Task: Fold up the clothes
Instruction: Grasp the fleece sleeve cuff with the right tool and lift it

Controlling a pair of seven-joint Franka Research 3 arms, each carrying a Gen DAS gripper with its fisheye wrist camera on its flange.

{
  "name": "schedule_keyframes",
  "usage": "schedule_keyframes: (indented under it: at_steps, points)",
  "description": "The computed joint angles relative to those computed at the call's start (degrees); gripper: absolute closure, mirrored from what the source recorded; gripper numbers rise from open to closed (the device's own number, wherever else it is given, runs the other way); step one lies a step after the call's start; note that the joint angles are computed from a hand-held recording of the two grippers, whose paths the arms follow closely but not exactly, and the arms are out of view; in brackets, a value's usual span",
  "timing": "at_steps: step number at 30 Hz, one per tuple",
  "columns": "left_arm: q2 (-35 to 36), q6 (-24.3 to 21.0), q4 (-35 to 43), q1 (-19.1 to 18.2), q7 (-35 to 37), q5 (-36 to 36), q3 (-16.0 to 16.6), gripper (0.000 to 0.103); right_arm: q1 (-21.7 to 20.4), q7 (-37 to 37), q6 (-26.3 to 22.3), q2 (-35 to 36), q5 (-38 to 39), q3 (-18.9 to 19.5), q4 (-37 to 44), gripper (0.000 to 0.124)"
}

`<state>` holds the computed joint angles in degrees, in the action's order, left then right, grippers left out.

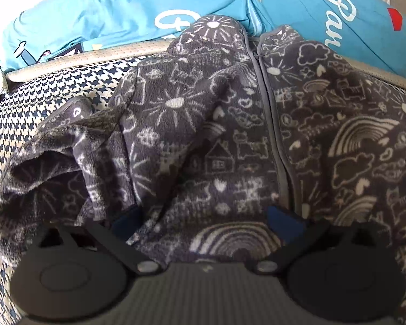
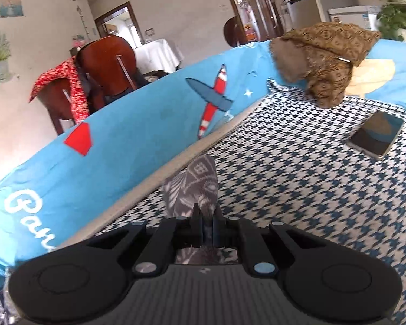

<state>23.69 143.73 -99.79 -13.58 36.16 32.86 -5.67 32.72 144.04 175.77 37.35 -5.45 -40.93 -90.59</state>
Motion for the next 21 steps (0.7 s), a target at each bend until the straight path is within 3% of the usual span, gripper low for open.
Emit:
schedule_keyframes:
  at_steps: [2,5,8,11,13,21]
  points:
    - [0.11,0.24,-0.04,0.13,0.32,0.01,0.01,0.000,-3.46,-2.11,-1.55,-0.55,0.76,4.15,1.12,0.116]
    - [0.00,0.35,-0.27,0.00,0.28,0.16,0.03,0.000,-4.15,-0.57,-6.65,-0.42,-0.37,4.96,2.44,0.115]
    - [0.09,0.31,-0.16,-0.12,0.20,0.33,0.10,0.000,-3.09,3.33,-6.88,-0.47,-2.99,3.16,1.91,0.103]
    - [0.15,0.07,-0.03,-0.36,-0.02,0.70,0.18,0.000,-4.19,4.08,-4.30,-1.72,-5.21,4.54,0.63,0.103]
    - [0.11,0.00,-0.02,-0.43,-0.20,0.87,0.22,0.000,-7.53,1.24,-2.05,-3.01,-4.93,9.08,0.01,0.102]
    - [-0.06,0.12,-0.27,-0.87,-1.11,2.32,0.46,0.000,-24.62,-21.10,1.62,-4.08,3.77,34.33,2.30,0.098]
